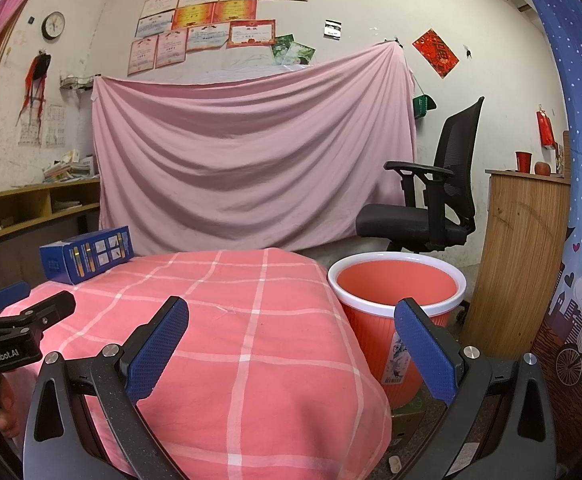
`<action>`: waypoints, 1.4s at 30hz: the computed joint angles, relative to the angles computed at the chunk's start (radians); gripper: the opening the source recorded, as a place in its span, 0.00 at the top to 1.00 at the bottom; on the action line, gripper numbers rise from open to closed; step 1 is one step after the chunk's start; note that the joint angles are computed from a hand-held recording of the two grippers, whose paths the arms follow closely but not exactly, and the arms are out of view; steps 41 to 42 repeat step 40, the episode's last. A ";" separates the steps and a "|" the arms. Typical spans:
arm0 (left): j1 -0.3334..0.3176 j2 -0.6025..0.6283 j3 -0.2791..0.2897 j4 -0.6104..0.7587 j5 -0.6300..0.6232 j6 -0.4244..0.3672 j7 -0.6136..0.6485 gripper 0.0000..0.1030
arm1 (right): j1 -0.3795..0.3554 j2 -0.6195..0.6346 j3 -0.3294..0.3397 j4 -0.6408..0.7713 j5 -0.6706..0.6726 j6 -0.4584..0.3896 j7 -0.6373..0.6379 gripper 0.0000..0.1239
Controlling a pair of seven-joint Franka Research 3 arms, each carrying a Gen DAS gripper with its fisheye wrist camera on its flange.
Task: Collect trash
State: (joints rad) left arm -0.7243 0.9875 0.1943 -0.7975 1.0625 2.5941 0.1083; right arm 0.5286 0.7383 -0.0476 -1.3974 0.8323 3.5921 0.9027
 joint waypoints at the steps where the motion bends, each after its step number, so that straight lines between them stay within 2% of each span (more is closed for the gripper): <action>1: -0.001 -0.001 0.002 -0.002 0.002 0.001 -0.004 0.03 | -0.003 0.001 0.003 -0.001 -0.004 0.001 0.002 0.17; 13: -0.009 -0.030 0.006 -0.041 0.031 -0.026 -0.053 0.03 | -0.007 0.002 0.007 -0.006 -0.014 0.002 0.009 0.17; 32: 0.004 0.002 -0.013 0.014 0.001 -0.044 0.003 0.03 | -0.005 0.001 0.000 -0.007 -0.018 -0.006 0.015 0.17; 42: 0.001 0.009 -0.004 0.025 -0.014 -0.044 0.011 0.03 | -0.003 0.001 -0.004 -0.006 -0.016 -0.009 0.015 0.17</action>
